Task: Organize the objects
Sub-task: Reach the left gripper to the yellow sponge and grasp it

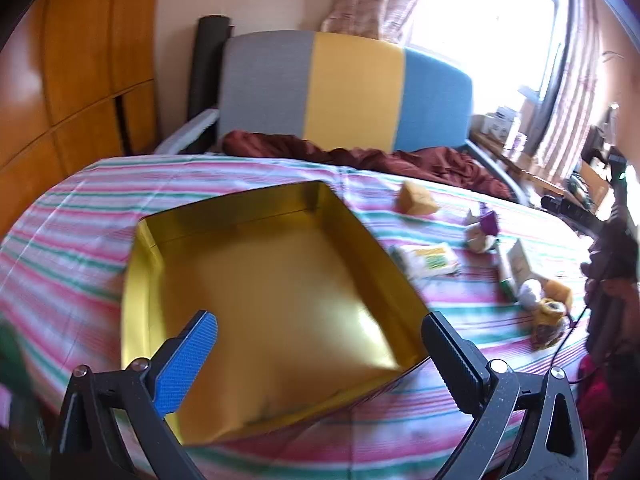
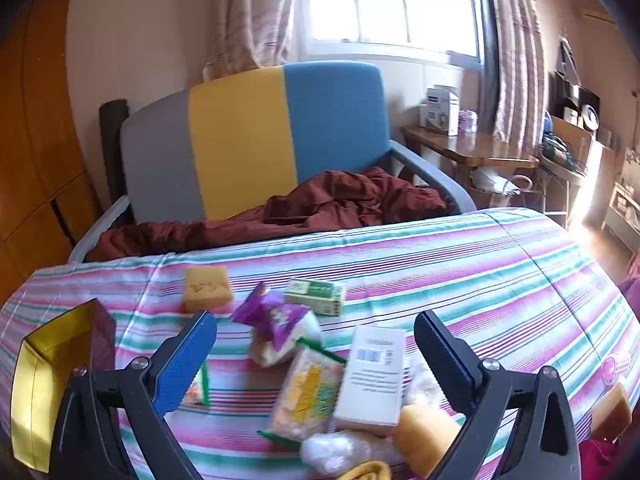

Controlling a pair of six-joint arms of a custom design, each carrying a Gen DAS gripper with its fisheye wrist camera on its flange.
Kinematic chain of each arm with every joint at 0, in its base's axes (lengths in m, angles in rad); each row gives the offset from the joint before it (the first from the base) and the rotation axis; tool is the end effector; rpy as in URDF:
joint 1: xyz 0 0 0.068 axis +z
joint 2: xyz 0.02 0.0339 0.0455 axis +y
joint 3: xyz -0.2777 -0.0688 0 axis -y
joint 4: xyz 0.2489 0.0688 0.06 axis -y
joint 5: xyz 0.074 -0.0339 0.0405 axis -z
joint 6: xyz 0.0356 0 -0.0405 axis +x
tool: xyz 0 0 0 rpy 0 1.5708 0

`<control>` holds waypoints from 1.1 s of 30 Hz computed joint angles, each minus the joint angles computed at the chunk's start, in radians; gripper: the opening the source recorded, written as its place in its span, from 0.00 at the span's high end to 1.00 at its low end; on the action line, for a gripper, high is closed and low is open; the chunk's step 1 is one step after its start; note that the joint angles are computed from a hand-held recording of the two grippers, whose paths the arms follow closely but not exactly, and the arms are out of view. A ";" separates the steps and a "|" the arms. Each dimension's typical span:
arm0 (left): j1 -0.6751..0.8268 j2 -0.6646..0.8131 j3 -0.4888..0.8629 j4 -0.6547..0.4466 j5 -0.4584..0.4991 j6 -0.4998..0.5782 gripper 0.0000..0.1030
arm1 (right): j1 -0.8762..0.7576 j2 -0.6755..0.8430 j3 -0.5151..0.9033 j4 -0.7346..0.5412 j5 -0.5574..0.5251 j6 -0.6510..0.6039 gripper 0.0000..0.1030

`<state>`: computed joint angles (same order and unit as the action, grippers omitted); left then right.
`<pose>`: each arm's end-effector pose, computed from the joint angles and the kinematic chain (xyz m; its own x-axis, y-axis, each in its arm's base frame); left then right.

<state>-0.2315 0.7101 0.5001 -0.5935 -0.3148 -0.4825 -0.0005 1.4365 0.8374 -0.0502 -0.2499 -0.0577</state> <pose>0.1390 -0.0214 0.2237 -0.6248 -0.3060 -0.7183 -0.3171 0.9401 -0.1247 0.3086 0.0086 0.2323 -0.5923 -0.0556 -0.8038 -0.2310 0.9674 0.1033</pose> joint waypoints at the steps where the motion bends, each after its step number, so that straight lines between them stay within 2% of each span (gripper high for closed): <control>1: 0.008 0.034 0.015 0.023 0.023 0.015 0.00 | -0.032 0.026 0.007 0.019 -0.001 0.012 0.02; 3: 0.013 0.121 0.056 0.069 0.054 0.044 0.00 | -0.088 0.075 0.034 0.014 -0.017 0.051 0.02; 7: 0.021 0.296 0.132 0.175 0.106 0.104 0.00 | -0.183 0.157 0.127 -0.073 -0.134 0.152 0.02; 13: 0.016 0.589 0.332 0.241 0.168 0.150 0.00 | -0.198 0.169 0.149 -0.120 -0.180 0.172 0.02; 17: 0.004 0.839 0.553 0.189 0.146 0.180 0.00 | -0.187 0.148 0.133 -0.107 -0.193 0.159 0.02; 21: 0.034 1.093 0.799 0.123 0.181 0.173 0.00 | -0.179 0.139 0.132 -0.117 -0.212 0.136 0.02; 29: 0.051 1.480 1.253 -0.020 0.181 0.151 0.00 | -0.178 0.160 0.157 -0.155 -0.240 0.108 0.02; 33: 0.058 1.654 1.504 -0.131 0.192 0.123 0.00 | -0.179 0.175 0.171 -0.172 -0.250 0.110 0.02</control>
<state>-0.1732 2.3643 2.0042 -0.7250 -0.1225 -0.3591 -0.1795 1.6114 1.0080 -0.2219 -0.5000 0.0518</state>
